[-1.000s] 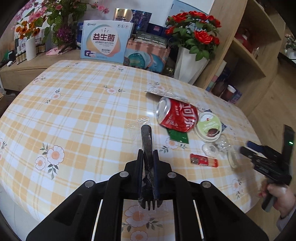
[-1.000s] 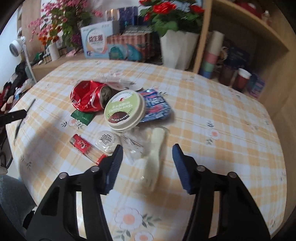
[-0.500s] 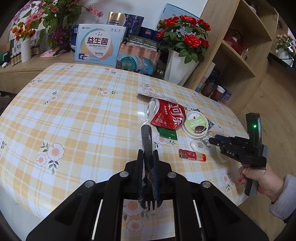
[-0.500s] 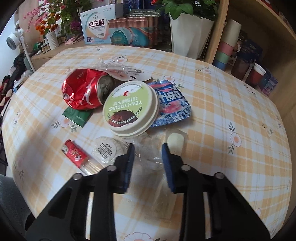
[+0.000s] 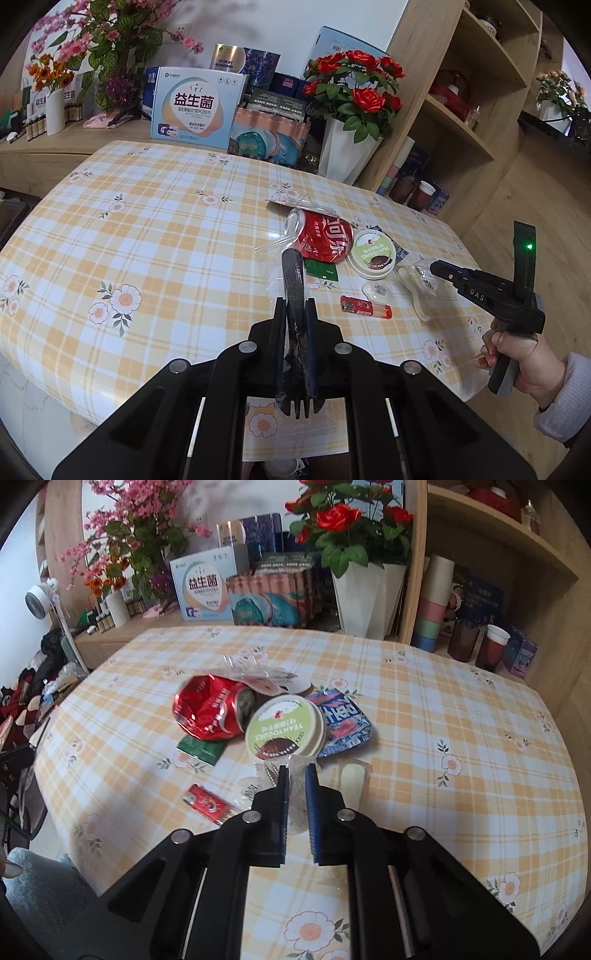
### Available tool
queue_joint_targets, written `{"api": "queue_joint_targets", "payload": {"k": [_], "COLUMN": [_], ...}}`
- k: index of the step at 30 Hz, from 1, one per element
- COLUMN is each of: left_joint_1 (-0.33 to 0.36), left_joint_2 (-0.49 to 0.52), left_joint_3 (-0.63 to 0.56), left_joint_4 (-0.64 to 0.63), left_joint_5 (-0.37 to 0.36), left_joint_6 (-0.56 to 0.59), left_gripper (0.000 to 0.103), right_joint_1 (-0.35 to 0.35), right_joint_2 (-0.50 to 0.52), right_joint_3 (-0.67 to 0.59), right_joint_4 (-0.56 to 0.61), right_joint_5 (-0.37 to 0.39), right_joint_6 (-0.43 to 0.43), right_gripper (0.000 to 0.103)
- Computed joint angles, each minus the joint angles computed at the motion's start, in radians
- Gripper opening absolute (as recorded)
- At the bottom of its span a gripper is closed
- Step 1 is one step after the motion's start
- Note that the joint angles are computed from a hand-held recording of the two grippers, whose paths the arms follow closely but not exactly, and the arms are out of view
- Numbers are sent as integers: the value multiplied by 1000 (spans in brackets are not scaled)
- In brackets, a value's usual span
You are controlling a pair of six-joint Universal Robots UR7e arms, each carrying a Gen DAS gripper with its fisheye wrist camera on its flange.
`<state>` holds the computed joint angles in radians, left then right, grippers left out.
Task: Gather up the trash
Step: 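Grasp the clear plastic wrapper with the right tool while the left holds the fork, then carry both over the bin and open the right tool while the left holds the fork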
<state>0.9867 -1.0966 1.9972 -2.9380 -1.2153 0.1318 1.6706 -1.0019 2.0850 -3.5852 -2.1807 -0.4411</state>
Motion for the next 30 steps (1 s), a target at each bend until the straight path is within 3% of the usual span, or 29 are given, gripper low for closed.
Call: {"api": "queue_joint_targets", "payload": {"k": [12, 30], "left_joint_1": [-59, -159], "left_joint_2": [-127, -373], "left_joint_3": [98, 284], "left_joint_4": [5, 36], "left_joint_5": [-27, -25], "left_joint_6": [-10, -75], "left_gripper": [10, 10], "right_joint_1": [117, 375], "right_joint_2": [-77, -33], "right_joint_3": [181, 358], "right_joint_4": [-179, -399], "right_joint_5": [36, -115], "right_joint_6": [66, 133], "right_gripper": [13, 13]}}
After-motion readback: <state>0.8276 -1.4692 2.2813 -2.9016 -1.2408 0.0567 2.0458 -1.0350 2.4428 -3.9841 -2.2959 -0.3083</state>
